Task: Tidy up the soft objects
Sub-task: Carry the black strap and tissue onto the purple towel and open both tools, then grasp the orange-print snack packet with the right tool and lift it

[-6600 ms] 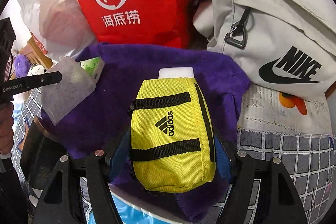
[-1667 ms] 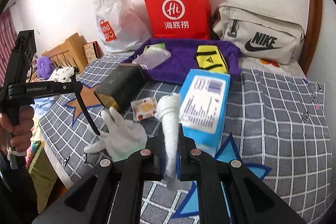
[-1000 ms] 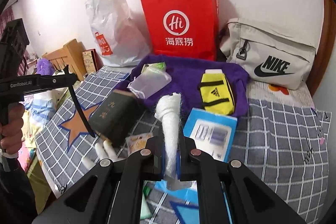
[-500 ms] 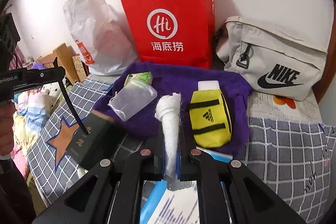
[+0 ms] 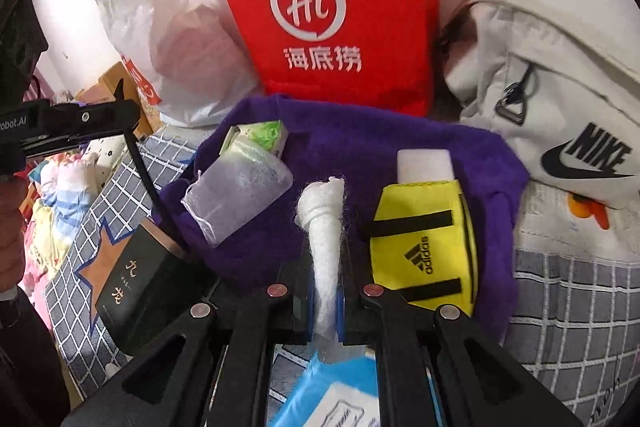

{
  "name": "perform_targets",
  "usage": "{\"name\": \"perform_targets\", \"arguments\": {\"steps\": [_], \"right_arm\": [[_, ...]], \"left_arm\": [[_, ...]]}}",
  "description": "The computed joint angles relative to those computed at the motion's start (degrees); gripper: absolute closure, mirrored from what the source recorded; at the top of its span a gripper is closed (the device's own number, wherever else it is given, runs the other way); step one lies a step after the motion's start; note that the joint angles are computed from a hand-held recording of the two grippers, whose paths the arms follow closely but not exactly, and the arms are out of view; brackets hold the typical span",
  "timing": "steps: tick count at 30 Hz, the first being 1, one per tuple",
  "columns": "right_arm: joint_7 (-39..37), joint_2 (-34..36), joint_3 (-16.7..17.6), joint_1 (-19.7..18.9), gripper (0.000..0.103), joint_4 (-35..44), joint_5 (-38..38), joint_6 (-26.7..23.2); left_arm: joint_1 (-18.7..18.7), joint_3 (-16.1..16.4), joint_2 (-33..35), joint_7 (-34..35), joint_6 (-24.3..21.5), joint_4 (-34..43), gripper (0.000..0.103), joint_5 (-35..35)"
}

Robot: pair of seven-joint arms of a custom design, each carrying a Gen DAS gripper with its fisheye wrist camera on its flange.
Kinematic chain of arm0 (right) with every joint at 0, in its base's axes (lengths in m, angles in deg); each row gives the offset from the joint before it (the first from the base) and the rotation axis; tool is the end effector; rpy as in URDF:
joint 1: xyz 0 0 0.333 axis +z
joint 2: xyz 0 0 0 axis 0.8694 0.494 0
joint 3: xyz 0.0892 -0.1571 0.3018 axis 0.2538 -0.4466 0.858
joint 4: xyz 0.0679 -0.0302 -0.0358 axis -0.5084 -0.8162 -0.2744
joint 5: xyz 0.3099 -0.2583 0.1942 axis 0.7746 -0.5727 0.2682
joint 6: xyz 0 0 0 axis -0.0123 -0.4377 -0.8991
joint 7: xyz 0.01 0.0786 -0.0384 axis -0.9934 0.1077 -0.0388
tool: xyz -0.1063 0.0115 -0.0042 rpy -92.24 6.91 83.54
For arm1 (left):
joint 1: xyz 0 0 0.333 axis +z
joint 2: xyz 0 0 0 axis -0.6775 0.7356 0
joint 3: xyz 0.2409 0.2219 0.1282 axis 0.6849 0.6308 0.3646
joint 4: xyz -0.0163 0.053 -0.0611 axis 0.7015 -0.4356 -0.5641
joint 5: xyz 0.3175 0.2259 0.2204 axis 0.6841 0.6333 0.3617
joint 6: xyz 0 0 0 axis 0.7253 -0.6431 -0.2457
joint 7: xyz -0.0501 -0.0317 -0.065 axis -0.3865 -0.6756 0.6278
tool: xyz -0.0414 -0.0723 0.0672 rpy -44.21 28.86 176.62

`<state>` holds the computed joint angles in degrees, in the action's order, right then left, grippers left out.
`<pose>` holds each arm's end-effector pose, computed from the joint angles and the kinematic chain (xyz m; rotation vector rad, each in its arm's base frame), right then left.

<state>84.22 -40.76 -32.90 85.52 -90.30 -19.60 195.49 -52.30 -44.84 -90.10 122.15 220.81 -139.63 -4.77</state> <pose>0.5117 0.2021 0.4488 -2.0390 1.4065 -0.2415 0.4905 -0.1365 0.5242 -2.0385 1.8731 -1.0368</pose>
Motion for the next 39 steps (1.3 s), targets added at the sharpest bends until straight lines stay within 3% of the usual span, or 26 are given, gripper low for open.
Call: {"name": "perform_targets", "arguments": {"steps": [13,17,25,26,28,30,34,39], "right_arm": [[-2.8,4.8,1.9,-2.5,0.093,3.5,2.0,-3.8],[-1.1,6.1,3.1,-3.8,0.093,4.6,-1.0,-5.2],[-1.7,7.4,4.3,-4.9,0.091,5.4,-0.3,-4.8],[-2.3,7.4,4.3,-5.0,0.086,5.4,0.3,-4.9],[-3.5,7.2,4.4,-5.0,0.065,5.3,1.7,-4.8],[-5.1,6.8,4.3,-4.8,0.061,5.0,3.6,-4.1],[-3.4,5.4,4.2,-4.7,0.06,4.3,2.5,-3.8],[-2.4,0.9,3.2,-3.0,0.054,1.1,2.0,-2.1]], "left_arm": [[1.9,0.0,9.0,-1.8,-2.7,4.9,0.083,0.2],[2.9,-0.9,11.4,-3.5,-2.5,6.1,0.083,2.4],[3.3,-1.1,14.9,-3.8,-1.8,8.0,0.083,3.7],[3.5,-1.2,15.3,-4.3,-1.9,8.2,0.083,4.2],[3.4,-0.9,15.8,-3.6,-2.1,8.6,0.083,3.1],[3.4,-0.9,16.2,-3.4,-2.7,8.9,0.083,2.9],[4.1,-1.3,15.6,-5.9,-3.0,8.4,0.053,6.5],[4.0,-1.0,12.5,-6.1,-2.3,6.1,0.052,7.0]]}}
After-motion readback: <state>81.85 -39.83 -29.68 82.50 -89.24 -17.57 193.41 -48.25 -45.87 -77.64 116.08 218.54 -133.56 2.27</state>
